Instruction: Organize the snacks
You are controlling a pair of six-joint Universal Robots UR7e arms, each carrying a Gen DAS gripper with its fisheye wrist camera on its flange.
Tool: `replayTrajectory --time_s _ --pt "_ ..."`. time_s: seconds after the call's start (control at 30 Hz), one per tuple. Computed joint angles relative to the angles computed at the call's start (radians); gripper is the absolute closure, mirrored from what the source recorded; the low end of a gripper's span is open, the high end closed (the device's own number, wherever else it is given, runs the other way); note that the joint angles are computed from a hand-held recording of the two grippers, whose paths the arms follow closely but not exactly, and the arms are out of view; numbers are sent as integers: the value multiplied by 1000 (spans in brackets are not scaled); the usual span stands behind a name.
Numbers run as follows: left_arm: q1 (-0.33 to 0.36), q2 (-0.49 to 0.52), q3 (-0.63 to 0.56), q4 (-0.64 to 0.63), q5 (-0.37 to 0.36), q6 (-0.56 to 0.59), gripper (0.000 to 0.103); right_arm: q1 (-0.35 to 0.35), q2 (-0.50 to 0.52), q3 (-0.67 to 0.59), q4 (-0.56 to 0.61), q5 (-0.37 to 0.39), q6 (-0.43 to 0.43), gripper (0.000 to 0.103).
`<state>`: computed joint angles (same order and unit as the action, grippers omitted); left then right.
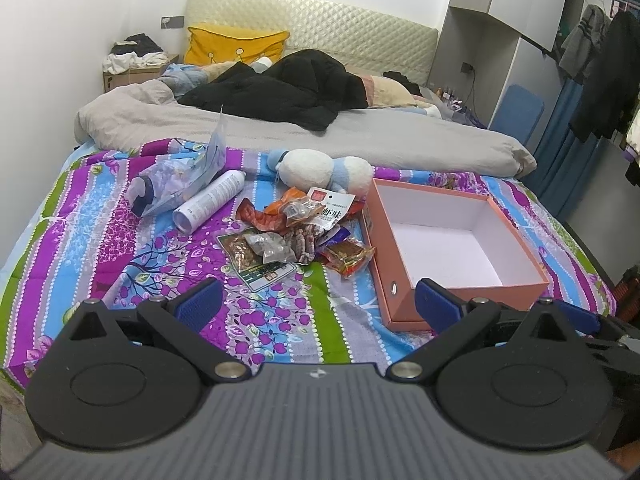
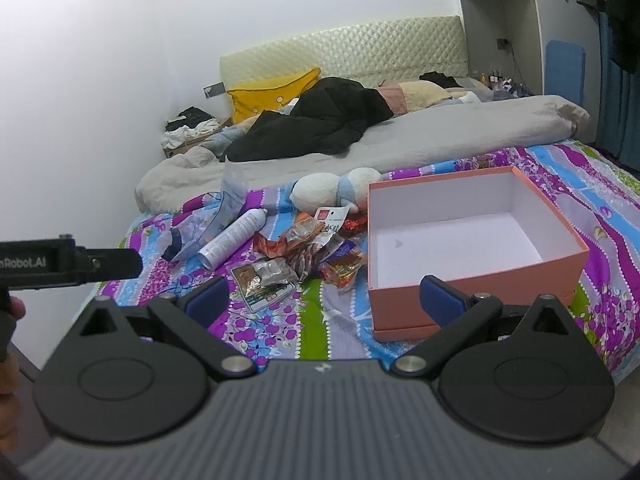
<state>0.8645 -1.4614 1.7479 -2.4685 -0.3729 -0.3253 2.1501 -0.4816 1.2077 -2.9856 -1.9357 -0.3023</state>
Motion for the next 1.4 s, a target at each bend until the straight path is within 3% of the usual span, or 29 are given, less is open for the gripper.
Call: replayTrajectory --time_s 0.73,0.93,1.1,1.4 --pt "29 -22 47 -15 -10 -35 0 1 12 6 13 -2 8 0" --pt "65 -12 41 -28 -40 -34 0 -10 32 -1 12 15 29 0" --pt "103 9 17 -61 -61 5 0 -27 56 -8 -24 76 16 0" --pt "183 67 -59 -107 -99 68 0 -35 130 -74 -23 59 -5 5"
